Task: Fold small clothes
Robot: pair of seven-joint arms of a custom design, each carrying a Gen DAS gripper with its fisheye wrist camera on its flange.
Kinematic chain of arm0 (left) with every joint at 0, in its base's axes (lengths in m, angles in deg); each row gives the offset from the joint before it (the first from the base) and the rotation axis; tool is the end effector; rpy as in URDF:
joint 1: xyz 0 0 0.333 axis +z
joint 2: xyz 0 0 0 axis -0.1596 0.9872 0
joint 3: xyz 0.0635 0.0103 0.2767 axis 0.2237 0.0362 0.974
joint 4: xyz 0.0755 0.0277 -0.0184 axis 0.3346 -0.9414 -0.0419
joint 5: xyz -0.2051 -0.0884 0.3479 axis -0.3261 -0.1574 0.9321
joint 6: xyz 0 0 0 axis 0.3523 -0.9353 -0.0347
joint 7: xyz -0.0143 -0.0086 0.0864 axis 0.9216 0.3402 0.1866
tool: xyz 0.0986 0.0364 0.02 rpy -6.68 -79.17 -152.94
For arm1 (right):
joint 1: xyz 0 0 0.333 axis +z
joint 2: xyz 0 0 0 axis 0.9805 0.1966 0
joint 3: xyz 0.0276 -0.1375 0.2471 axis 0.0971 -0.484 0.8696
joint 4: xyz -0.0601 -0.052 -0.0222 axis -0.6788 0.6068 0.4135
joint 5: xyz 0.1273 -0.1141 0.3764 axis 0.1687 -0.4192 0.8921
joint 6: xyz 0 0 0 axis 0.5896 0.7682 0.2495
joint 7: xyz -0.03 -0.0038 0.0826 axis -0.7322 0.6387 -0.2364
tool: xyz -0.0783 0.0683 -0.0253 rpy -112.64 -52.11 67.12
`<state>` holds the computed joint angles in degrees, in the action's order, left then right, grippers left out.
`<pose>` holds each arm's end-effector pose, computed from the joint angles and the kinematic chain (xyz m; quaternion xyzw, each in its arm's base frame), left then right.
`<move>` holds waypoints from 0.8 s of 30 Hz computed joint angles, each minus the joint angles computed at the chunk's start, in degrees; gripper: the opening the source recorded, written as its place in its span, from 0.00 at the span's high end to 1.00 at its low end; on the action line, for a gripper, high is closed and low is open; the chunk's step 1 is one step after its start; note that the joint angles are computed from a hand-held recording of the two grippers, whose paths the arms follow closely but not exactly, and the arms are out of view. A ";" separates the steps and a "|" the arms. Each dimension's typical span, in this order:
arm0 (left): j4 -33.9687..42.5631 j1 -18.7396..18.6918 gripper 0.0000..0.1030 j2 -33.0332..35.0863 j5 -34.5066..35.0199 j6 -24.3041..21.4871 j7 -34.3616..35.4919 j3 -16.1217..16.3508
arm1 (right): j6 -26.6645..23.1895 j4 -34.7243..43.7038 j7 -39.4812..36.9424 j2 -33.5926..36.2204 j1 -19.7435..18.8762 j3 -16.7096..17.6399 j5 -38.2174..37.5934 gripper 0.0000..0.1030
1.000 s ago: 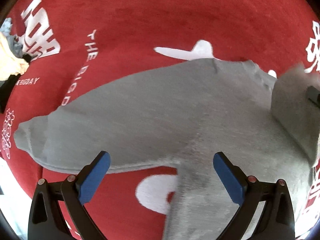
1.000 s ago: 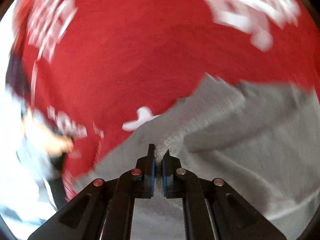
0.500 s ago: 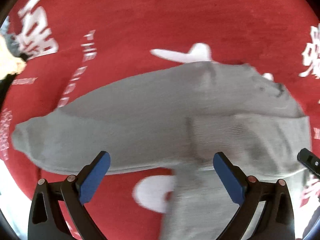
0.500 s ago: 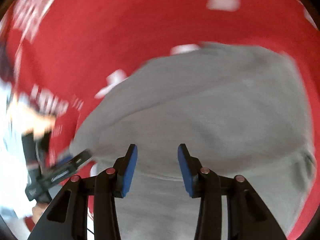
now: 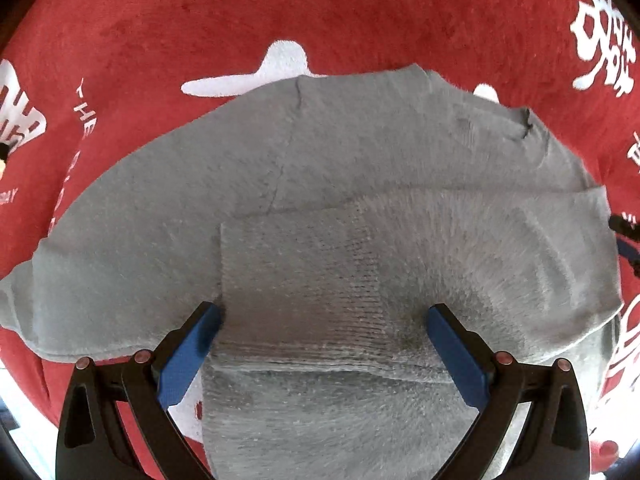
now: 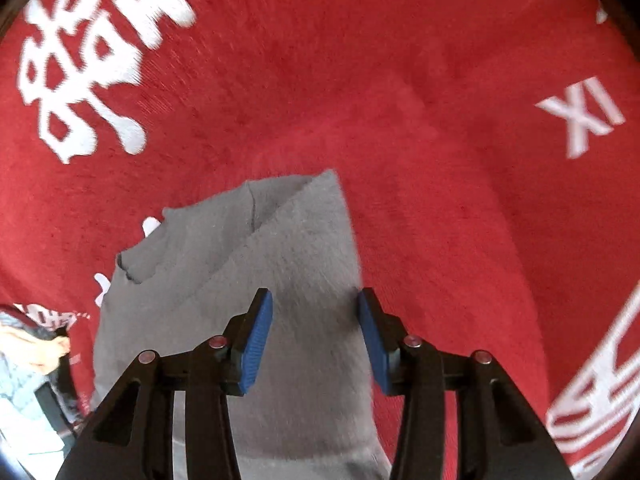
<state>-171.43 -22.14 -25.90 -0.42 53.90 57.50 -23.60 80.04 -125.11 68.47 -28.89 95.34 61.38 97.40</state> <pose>0.4514 -0.2180 0.3709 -0.7464 0.6606 -0.0638 0.0486 0.5462 0.2172 0.4003 -0.5785 0.7991 0.0752 0.1453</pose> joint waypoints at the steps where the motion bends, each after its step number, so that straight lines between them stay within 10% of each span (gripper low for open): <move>1: 0.35 0.02 0.00 0.40 0.58 -0.30 -0.74 -0.33 | -1.00 0.85 -0.03 1.04 -0.10 -0.11 0.09 0.56; 3: 0.99 0.01 0.00 0.64 1.48 -0.98 -2.37 -0.74 | 0.58 -0.68 -3.10 -0.17 -0.55 -0.37 3.19 0.90; 13: 2.99 -1.07 0.00 3.06 5.28 -0.62 -7.87 -1.76 | 7.09 -8.75 -0.33 -5.10 -1.44 -1.29 2.91 0.88; 24: 2.52 -0.57 0.00 -0.56 5.11 -5.30 -7.40 -0.50 | -1.76 -11.22 -3.26 -15.06 1.12 -0.69 1.07 0.85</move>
